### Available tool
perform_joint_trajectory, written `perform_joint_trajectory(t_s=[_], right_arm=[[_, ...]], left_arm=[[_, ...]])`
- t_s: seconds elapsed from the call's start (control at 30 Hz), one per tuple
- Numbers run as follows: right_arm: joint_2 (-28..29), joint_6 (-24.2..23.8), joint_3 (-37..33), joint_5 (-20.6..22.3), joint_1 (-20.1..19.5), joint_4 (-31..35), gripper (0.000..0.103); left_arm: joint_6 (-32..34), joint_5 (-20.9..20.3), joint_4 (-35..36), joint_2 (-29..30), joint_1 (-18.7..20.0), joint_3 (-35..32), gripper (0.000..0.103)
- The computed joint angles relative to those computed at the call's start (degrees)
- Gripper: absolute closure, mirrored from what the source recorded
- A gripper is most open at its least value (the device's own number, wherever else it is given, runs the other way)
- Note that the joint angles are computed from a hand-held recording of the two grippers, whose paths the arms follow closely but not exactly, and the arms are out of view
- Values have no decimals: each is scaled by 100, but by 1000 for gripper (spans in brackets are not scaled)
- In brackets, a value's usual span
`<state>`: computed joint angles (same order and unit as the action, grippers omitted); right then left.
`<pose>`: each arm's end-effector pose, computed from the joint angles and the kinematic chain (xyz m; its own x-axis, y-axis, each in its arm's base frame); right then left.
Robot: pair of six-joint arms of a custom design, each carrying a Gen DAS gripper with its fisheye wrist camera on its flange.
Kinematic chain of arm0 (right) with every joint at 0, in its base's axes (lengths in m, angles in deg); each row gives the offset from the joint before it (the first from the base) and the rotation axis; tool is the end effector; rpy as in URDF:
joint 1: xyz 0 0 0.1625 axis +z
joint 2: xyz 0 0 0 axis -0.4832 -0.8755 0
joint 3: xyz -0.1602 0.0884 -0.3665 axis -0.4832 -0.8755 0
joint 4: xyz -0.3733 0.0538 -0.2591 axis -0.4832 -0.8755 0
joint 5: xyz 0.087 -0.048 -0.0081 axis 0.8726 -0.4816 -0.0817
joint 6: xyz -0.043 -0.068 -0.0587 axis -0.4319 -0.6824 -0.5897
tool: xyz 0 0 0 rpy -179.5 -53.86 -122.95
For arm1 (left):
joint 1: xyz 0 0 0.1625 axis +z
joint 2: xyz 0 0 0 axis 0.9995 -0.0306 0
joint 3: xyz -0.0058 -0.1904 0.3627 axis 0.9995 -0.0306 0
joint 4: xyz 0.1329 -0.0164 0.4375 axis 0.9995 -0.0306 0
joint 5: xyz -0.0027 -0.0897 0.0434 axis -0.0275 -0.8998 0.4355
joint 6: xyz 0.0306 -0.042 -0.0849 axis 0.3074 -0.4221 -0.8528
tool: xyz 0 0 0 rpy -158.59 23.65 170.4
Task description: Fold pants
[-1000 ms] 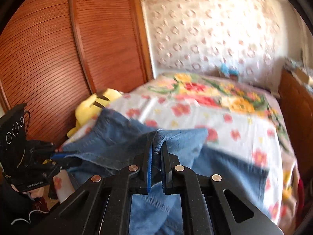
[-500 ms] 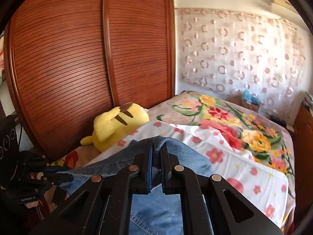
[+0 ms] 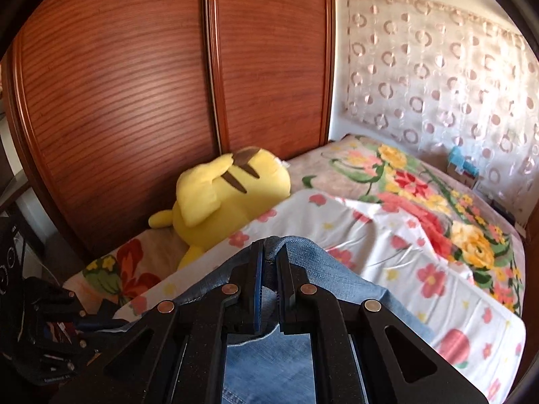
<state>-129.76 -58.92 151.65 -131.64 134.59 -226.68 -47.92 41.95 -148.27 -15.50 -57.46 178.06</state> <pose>0.2630 -0.4778 0.1283 -0.4003 -0.8034 0.4409 -0.9154 0.3282 -0.2331 -0.1566 -0.3495 0.1139 -0.7790 0.0242 -0.6266 0.5121 0.6011 -0.6135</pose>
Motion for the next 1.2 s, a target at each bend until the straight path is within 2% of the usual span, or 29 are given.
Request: perform_joint_trajectory(t_s=[0.07,0.23,0.4,0.47,0.5,0.53,0.57,0.63,0.9,1.2], right_arm=[[54,-10,-38,42,3,6,96],[334,106,-237,-165,121,-13,96],[337,223,-240,-270,180,-41,96],[286,182,-178,-231,187,-118,81],[264,192,-148,-209,200,-178,79],[189,178,-117,-135,201,-164,74],[152,163,-84,-67,188,-220,65],[48,161,2,10,144,-328,57],[-672,-47,618,76,-251,-695,57],[-1921,-258,1517,73,-927,-918,57]], left_arm=[[23,-63,-119,69,86,24,95],[-104,-74,-122,191,222,27,95],[-128,-24,-152,261,184,22,91],[-100,-61,-179,264,205,3,72],[-49,-84,-272,286,215,-1,67],[-1,-108,-371,312,219,0,57],[86,-141,-522,364,236,-7,56],[101,-148,-446,386,262,-58,56],[403,22,-671,667,279,-203,56],[607,-41,-995,781,407,-325,55]])
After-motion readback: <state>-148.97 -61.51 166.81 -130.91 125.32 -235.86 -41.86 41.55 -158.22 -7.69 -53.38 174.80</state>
